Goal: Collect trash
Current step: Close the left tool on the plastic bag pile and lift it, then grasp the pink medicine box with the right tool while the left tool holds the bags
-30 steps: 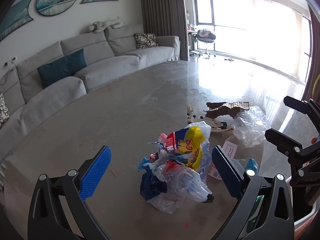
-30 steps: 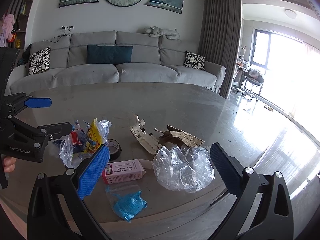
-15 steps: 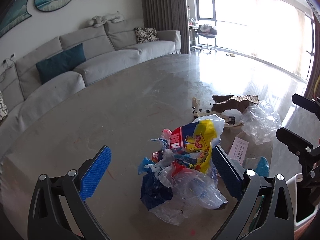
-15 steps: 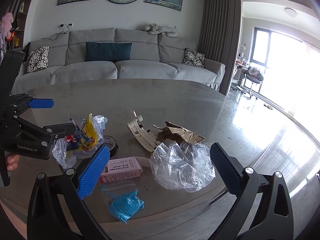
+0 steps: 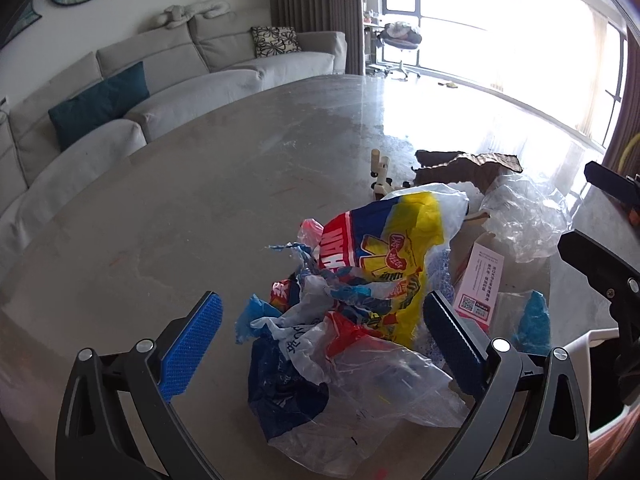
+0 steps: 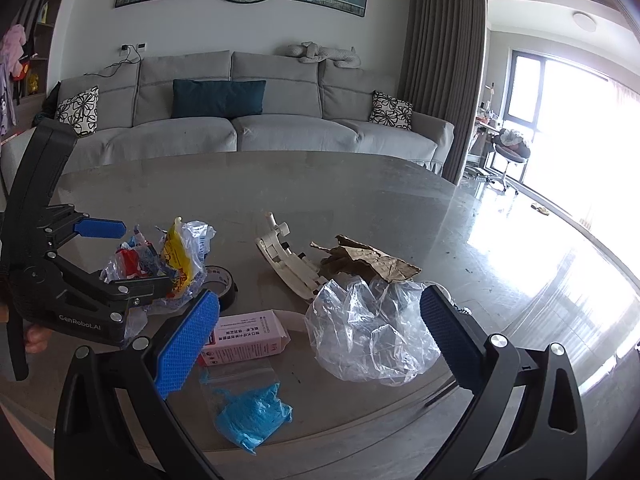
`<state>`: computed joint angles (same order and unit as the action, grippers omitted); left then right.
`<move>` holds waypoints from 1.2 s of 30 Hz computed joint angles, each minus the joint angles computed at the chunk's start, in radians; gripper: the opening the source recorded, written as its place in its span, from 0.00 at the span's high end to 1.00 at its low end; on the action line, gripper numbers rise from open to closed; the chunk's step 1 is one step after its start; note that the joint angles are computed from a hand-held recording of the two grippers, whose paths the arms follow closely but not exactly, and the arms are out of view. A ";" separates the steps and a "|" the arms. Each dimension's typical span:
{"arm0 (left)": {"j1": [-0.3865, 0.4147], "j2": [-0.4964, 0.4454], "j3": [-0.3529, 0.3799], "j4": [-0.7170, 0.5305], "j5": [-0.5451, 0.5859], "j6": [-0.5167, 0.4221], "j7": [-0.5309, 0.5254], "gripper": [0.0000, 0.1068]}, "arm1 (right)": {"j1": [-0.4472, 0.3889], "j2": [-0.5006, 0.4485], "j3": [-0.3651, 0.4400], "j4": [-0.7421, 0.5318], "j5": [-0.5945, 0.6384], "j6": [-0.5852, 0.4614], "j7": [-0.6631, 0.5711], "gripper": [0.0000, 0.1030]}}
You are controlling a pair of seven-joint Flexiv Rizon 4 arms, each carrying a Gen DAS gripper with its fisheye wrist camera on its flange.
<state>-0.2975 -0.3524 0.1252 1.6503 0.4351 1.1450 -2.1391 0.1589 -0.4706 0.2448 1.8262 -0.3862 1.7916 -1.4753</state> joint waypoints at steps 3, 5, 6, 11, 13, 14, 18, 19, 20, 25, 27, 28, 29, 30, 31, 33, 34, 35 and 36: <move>0.012 -0.008 -0.018 0.011 -0.025 0.006 0.034 0.11 | 0.004 0.001 -0.005 0.003 0.000 0.001 -0.004 0.03; 0.005 -0.013 -0.017 0.006 -0.021 -0.005 0.052 0.17 | 0.011 0.002 -0.013 0.006 0.000 0.003 -0.008 0.03; -0.003 -0.014 -0.010 0.003 -0.009 -0.006 0.049 0.18 | 0.012 0.002 -0.013 0.006 0.000 0.001 -0.008 0.03; -0.009 -0.006 -0.002 0.009 0.000 0.012 0.052 0.33 | 0.023 0.006 -0.026 0.014 0.005 0.000 -0.012 0.03; -0.018 -0.003 0.008 0.005 0.018 0.006 0.040 0.46 | 0.028 0.008 -0.031 0.021 0.007 0.003 -0.016 0.03; -0.014 0.000 0.004 0.009 0.014 0.007 0.044 0.48 | 0.029 0.010 -0.032 0.024 0.007 0.004 -0.017 0.03; 0.006 0.016 -0.005 0.041 -0.009 0.043 0.052 0.64 | 0.024 0.014 -0.026 0.032 0.006 0.009 -0.021 0.03; -0.014 0.018 0.016 0.031 0.020 0.028 0.018 0.69 | 0.024 0.015 -0.027 0.034 0.006 0.011 -0.023 0.03; -0.020 0.023 0.023 0.030 0.037 0.023 0.003 0.71 | 0.023 0.016 -0.027 0.034 0.005 0.012 -0.024 0.03; -0.047 0.068 0.040 0.032 0.136 -0.001 -0.085 0.76 | 0.015 0.022 -0.018 0.041 -0.001 0.017 -0.030 0.03; -0.069 0.097 0.045 0.021 0.218 -0.044 -0.146 0.76 | 0.012 0.026 -0.014 0.043 -0.003 0.020 -0.030 0.03; -0.077 0.113 0.044 0.018 0.257 -0.061 -0.176 0.76 | 0.009 0.028 -0.010 0.044 -0.004 0.022 -0.029 0.03; -0.076 0.130 0.035 0.021 0.275 -0.073 -0.186 0.76 | 0.006 0.030 -0.007 0.044 -0.006 0.025 -0.029 0.03; -0.074 0.145 0.026 0.022 0.289 -0.085 -0.198 0.76 | 0.004 0.032 -0.005 0.044 -0.008 0.027 -0.028 0.03; -0.068 0.160 0.016 0.024 0.298 -0.097 -0.204 0.76 | 0.004 0.034 -0.004 0.043 -0.009 0.029 -0.027 0.03; -0.058 0.190 -0.006 0.031 0.318 -0.123 -0.215 0.76 | 0.002 0.036 -0.001 0.042 -0.012 0.034 -0.025 0.03; -0.055 0.204 -0.017 0.032 0.330 -0.141 -0.223 0.76 | 0.010 0.038 -0.009 0.044 -0.010 0.040 -0.023 0.03; -0.044 0.214 -0.029 0.033 0.329 -0.149 -0.218 0.76 | 0.004 0.038 -0.002 0.042 -0.014 0.042 -0.021 0.03; -0.037 0.225 -0.041 0.035 0.336 -0.157 -0.225 0.76 | 0.000 0.037 0.002 0.041 -0.017 0.043 -0.018 0.03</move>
<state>-0.3350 -0.1272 0.0842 1.6853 0.7710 0.9884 -2.3641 0.1588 -0.4336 0.2466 1.8673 -0.4030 1.8343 -1.4933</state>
